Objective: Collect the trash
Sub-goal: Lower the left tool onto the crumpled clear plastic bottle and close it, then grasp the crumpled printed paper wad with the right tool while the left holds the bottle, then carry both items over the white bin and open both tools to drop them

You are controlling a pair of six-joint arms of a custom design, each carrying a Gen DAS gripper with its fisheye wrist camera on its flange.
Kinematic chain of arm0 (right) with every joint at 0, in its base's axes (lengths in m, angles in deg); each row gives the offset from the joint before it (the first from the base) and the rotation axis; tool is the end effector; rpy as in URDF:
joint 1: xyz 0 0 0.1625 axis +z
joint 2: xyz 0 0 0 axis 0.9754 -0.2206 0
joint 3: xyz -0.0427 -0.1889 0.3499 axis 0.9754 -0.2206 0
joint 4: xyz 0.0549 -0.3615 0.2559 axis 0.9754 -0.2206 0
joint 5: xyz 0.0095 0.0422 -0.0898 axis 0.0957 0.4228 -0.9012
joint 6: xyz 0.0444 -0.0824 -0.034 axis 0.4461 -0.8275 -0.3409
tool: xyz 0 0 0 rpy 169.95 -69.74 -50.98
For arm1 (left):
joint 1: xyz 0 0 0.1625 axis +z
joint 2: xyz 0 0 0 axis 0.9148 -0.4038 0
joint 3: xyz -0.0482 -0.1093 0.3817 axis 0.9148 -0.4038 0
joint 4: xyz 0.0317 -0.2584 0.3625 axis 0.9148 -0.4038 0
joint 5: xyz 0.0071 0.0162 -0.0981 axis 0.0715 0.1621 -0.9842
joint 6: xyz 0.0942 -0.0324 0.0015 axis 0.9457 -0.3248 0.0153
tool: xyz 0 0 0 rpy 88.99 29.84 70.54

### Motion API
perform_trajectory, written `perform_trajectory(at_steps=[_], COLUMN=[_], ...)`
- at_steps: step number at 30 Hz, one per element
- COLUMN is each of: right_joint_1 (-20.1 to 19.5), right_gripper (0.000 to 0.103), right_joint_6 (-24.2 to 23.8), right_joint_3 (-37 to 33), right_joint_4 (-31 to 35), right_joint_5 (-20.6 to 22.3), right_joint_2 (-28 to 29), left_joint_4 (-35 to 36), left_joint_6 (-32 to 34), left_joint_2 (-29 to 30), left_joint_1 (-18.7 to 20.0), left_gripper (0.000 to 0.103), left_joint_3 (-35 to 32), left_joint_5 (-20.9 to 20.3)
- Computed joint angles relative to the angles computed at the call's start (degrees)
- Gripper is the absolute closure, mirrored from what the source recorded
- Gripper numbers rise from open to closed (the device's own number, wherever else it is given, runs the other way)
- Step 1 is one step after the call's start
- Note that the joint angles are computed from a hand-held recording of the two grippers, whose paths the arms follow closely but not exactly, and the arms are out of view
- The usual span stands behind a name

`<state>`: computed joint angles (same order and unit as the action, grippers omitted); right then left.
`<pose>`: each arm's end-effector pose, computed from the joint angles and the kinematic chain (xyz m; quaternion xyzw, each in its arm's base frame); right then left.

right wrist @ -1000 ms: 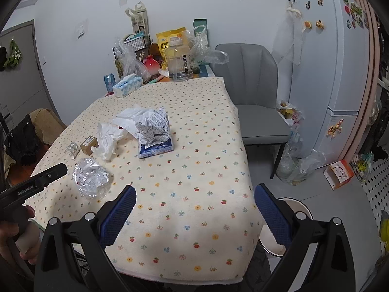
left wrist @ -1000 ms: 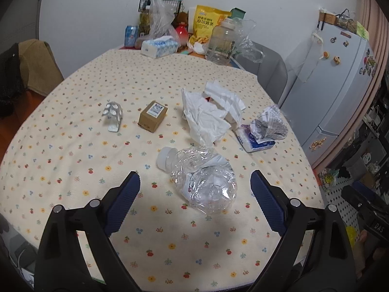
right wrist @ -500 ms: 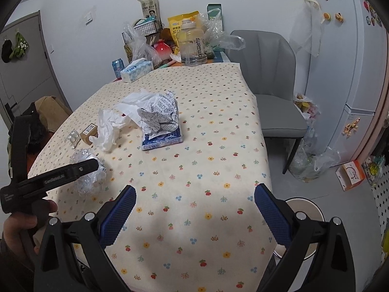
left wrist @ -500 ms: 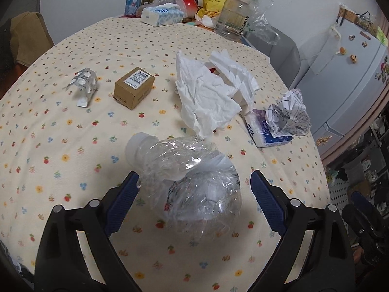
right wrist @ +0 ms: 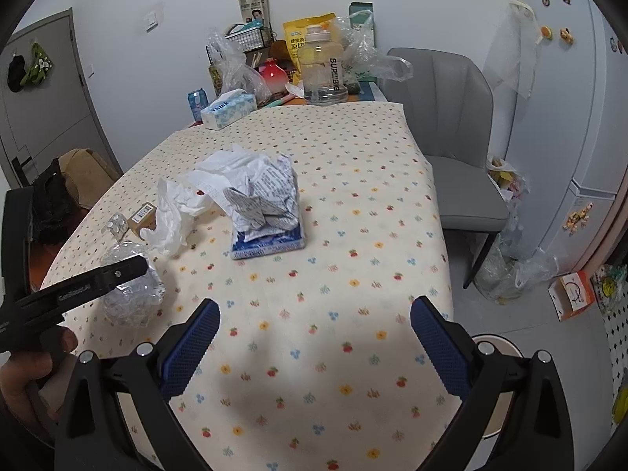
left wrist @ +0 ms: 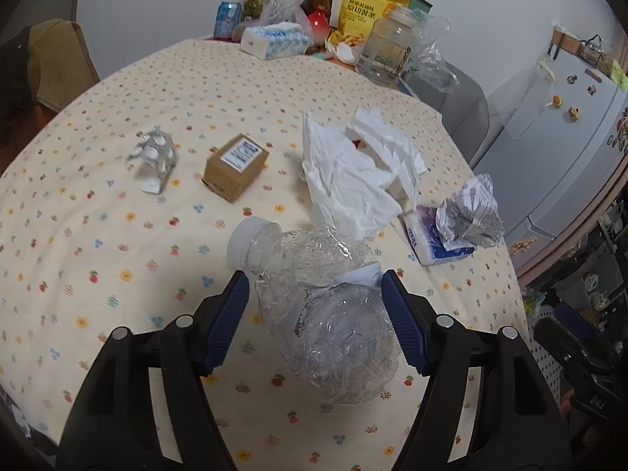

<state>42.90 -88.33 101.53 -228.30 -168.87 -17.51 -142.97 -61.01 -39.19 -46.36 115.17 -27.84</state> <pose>0.3271 -0.3876 0.2123 0.3361 -0.8821 0.2617 0.2009 -0.2191 -0.3098 0.3050 -0.0918 0.8474 -0.4383 0.2854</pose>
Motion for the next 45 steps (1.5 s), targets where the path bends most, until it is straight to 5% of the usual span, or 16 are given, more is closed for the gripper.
perform_trajectory(at_steps=[13, 21, 25, 26, 29, 30, 38, 45], right_joint_1=[1.3, 0.3, -0.1, -0.4, -0.6, -0.6, -0.9, -2.1], right_gripper=[0.008, 0.008, 0.008, 0.013, 0.057, 0.061, 0.064, 0.064], right_joint_6=[-2.4, -1.4, -1.4, -1.8, -2.9, -3.1, -2.3, 0.1], right_joint_3=[-8.1, -13.9, -14.7, -14.6, -15.2, -14.9, -11.0, -5.9], right_joint_4=[-1.1, 0.6, 1.7, 2.0, 6.4, 6.3, 3.9, 2.3], right_joint_5=[-0.2, -0.8, 2.2, 3.6, 5.7, 6.2, 8.6, 9.9], right_joint_2=[9.5, 15.4, 16.0, 15.9, 15.8, 15.6, 10.8, 2.5], left_joint_4=[19.9, 23.3, 22.6, 22.3, 20.5, 20.0, 18.0, 7.1], left_joint_6=[-14.3, -16.5, -15.9, -15.7, -14.2, -13.5, -10.0, 0.2], left_joint_2=[-4.2, -5.3, -5.6, -5.7, -5.8, -5.6, -1.8, 2.5], left_joint_1=[-2.0, -1.6, -1.4, -1.4, -1.4, -1.3, -1.8, -1.5], left_gripper=[0.033, 0.033, 0.033, 0.033, 0.033, 0.033, 0.033, 0.033], left_joint_3=[-3.9, -4.6, -4.1, -4.0, -3.5, -3.5, -5.4, -5.6], left_joint_5=[2.5, 2.7, 2.3, 2.2, 2.4, 2.6, 5.0, 7.2])
